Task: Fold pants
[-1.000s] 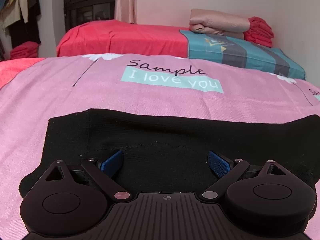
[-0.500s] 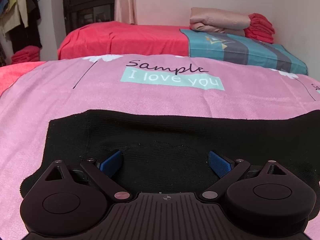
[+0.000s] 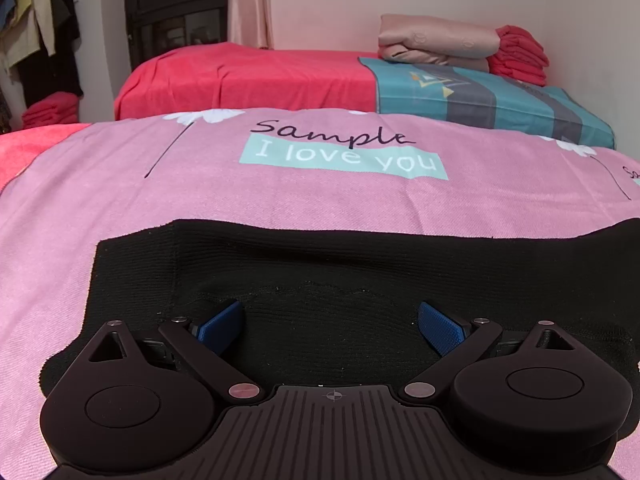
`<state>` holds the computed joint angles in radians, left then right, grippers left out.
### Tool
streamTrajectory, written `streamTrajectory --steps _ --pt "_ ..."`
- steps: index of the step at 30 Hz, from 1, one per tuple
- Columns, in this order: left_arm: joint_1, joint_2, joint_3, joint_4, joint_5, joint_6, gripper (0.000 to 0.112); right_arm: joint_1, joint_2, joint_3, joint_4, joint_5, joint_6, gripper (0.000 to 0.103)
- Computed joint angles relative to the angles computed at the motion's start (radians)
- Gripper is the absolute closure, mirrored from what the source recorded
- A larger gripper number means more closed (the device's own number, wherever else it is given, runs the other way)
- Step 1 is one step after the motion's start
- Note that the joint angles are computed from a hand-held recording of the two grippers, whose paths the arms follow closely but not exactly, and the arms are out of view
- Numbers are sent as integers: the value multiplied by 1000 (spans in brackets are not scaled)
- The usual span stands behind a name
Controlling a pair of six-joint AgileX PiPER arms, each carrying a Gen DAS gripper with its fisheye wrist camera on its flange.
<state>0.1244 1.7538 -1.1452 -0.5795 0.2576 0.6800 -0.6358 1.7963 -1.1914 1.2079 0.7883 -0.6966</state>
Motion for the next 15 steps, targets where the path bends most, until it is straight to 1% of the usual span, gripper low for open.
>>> streamTrajectory --steps 3,5,8,9,10,11,12,13,14,15 --pt "0 0 0 1 -1 1 9 42 43 -55 35 -35 -44 16" --pt "0 -1 1 1 -1 1 9 55 82 -63 137 -59 -125 16" --pt "0 -1 2 3 -2 0 9 68 109 -10 392 -112 -354 20" --pt "0 0 1 4 -2 -1 9 77 102 11 444 -136 -385 21" --pt "0 0 1 4 -2 -1 9 95 84 29 455 -166 -403 22" --pt "0 0 2 5 -3 -1 9 114 82 23 426 -186 -412 23" --pt "-1 0 2 11 -4 -5 9 131 74 15 358 -202 -399 36" --pt "-1 0 3 16 -6 -8 9 147 67 9 299 -235 -376 61" --pt "-3 0 3 28 -7 -18 9 156 69 0 255 -273 -352 79" --pt "-5 0 3 44 -10 -31 9 144 84 -15 250 -271 -336 84"
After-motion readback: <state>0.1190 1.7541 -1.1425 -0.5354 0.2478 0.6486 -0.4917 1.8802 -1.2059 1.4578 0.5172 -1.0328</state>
